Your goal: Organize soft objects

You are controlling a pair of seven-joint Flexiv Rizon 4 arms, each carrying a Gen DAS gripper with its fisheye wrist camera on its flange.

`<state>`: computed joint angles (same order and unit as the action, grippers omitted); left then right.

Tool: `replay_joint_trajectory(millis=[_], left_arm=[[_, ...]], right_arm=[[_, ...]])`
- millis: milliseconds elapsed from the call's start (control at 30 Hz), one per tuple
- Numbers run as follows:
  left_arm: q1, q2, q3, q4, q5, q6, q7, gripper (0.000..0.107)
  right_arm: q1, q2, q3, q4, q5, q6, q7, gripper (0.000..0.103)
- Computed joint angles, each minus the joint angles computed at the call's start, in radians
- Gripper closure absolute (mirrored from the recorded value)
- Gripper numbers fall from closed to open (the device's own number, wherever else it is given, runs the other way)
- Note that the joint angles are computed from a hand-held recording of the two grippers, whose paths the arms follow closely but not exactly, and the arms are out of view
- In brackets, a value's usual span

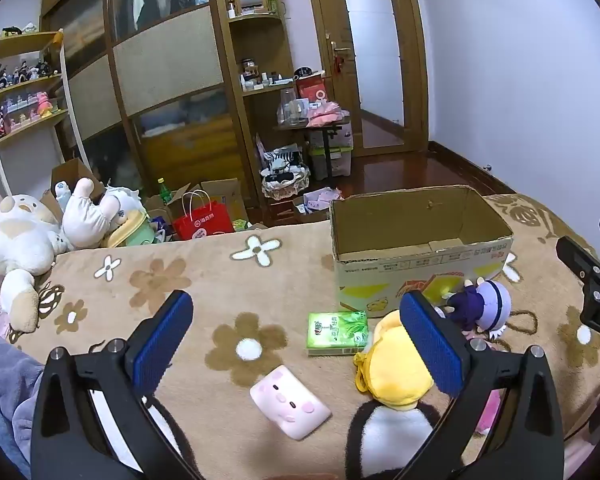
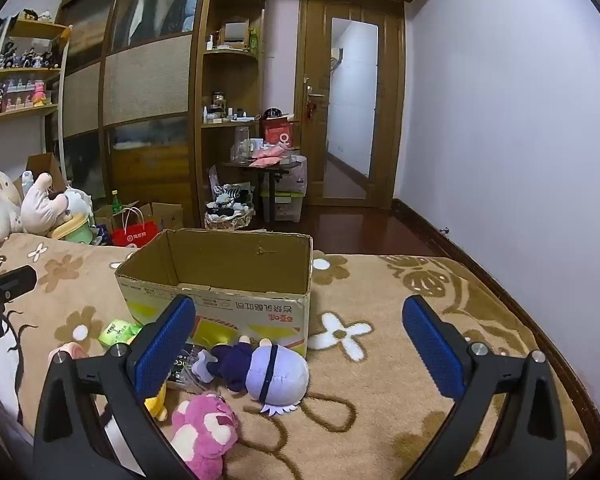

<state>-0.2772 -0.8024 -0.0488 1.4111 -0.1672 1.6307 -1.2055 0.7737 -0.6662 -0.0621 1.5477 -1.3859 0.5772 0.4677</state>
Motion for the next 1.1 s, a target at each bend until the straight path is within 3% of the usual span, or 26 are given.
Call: replay_joint_trajectory(millis=[100, 1100], left_arm=[[-0.019, -0.004, 0.03, -0.004, 0.0, 0.015, -0.013, 0.005], [-0.01, -0.005, 0.024, 0.001, -0.005, 0.031, -0.018, 0.005]], right_arm=[[-0.003, 0.001, 0.003, 0.001, 0.006, 0.006, 0.006, 0.0], [-0.006, 0.004, 0.01, 0.008, 0.014, -0.007, 0.018, 0.0]])
